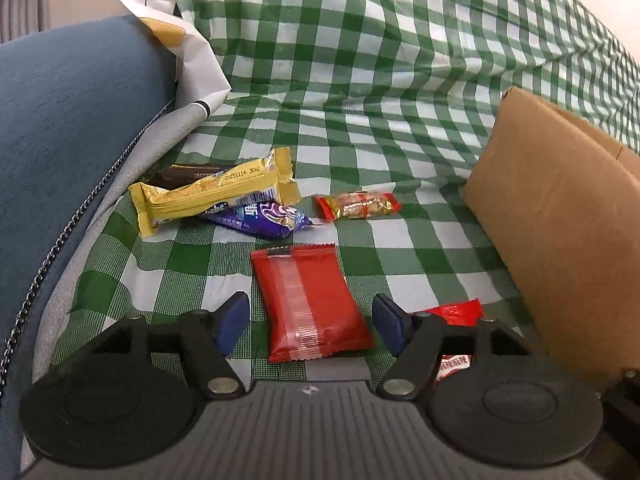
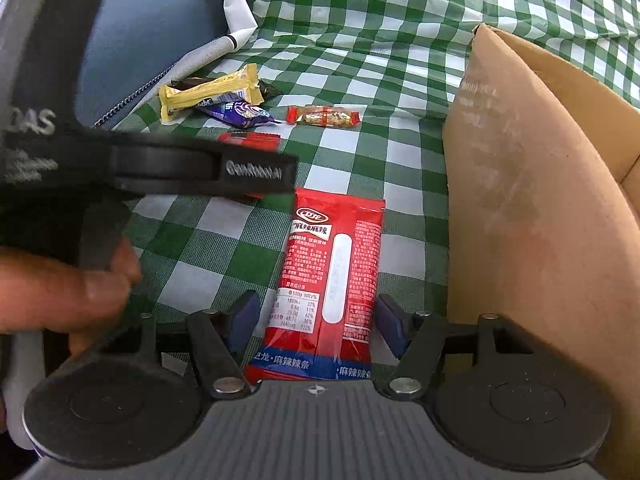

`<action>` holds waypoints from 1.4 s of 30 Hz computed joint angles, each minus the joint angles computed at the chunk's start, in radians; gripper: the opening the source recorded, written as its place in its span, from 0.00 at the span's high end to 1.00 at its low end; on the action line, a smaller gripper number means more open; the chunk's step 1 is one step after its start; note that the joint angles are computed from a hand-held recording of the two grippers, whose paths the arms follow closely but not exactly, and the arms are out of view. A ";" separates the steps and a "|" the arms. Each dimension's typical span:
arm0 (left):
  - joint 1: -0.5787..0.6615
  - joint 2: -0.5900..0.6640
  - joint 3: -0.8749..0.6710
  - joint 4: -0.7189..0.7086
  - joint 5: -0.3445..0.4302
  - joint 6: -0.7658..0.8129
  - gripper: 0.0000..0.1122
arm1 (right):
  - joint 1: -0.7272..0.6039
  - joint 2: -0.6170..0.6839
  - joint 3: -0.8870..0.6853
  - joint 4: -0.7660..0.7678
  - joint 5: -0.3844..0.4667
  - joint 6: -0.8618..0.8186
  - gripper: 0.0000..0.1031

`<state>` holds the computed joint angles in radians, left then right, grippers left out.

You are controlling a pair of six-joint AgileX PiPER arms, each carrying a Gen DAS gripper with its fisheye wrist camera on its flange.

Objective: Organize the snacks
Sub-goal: 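Grasp small red packet with left tool while right tool grasps long red wafer packet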

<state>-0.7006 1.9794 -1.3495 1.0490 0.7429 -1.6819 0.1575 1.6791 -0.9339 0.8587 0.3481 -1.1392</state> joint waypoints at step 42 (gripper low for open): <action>-0.073 -0.207 0.164 -0.083 0.096 -0.251 0.59 | -0.035 -0.001 0.005 0.102 0.063 -0.049 0.58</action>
<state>-0.7735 1.7723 -1.1855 0.9658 0.8388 -1.9326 0.1221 1.6776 -0.9289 0.9606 0.4115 -1.1877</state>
